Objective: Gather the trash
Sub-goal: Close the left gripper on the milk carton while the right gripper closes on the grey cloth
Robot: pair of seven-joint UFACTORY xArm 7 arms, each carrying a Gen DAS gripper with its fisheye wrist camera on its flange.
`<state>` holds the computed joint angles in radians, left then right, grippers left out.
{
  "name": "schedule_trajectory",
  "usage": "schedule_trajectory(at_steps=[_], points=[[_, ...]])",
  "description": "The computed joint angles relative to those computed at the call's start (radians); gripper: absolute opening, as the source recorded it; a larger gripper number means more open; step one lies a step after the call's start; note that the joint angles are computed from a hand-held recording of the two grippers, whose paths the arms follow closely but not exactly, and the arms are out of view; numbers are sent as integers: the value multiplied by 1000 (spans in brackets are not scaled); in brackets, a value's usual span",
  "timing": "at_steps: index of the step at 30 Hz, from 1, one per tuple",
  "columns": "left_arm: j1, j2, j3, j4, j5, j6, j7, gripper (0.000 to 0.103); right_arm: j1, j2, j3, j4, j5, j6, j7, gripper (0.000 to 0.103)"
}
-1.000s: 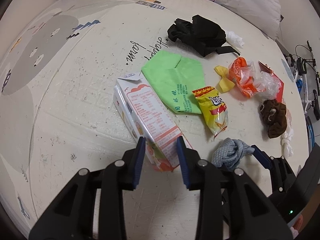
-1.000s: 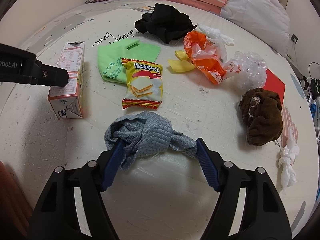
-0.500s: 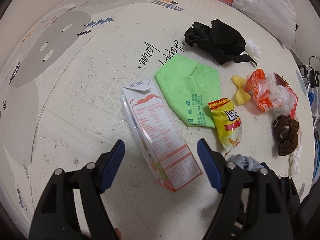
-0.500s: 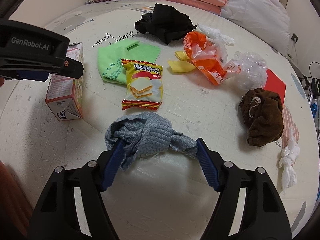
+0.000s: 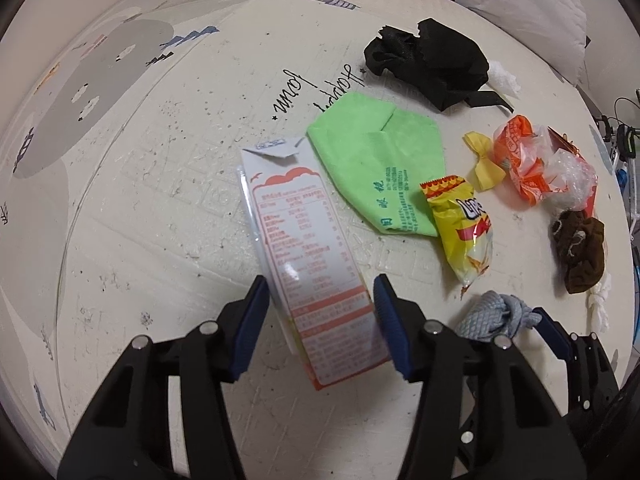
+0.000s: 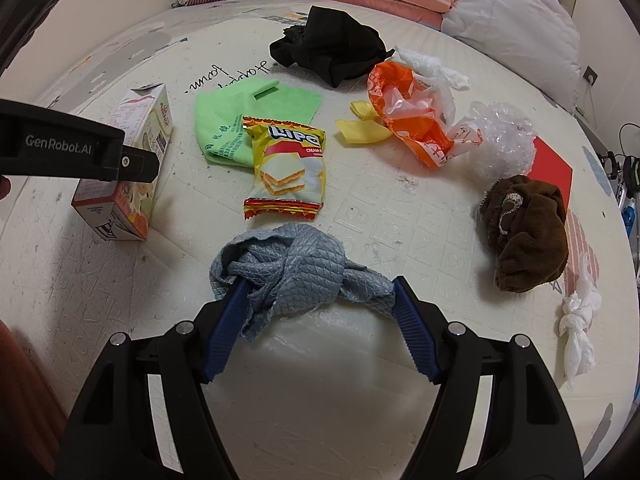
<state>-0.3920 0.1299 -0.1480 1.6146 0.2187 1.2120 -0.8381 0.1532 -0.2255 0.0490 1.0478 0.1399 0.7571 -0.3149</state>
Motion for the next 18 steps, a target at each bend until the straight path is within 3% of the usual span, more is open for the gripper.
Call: schedule_trajectory(at_steps=[2,7,13,18], points=[[-1,-3,-2,-2,4,-1,10,48,1,3,-3,5,10,10,-3,65],[-1,-15,-5,-14,0,-20,24,45,4,6,-12,13,46,25,-34,34],[-7,-30,-9,-20,25,-37,23,45,5,-3,-16,14,68,34,-61,10],[-5,-51,-14,-37,19,-44,19,45,4,-20,-26,18,103,44,-83,4]])
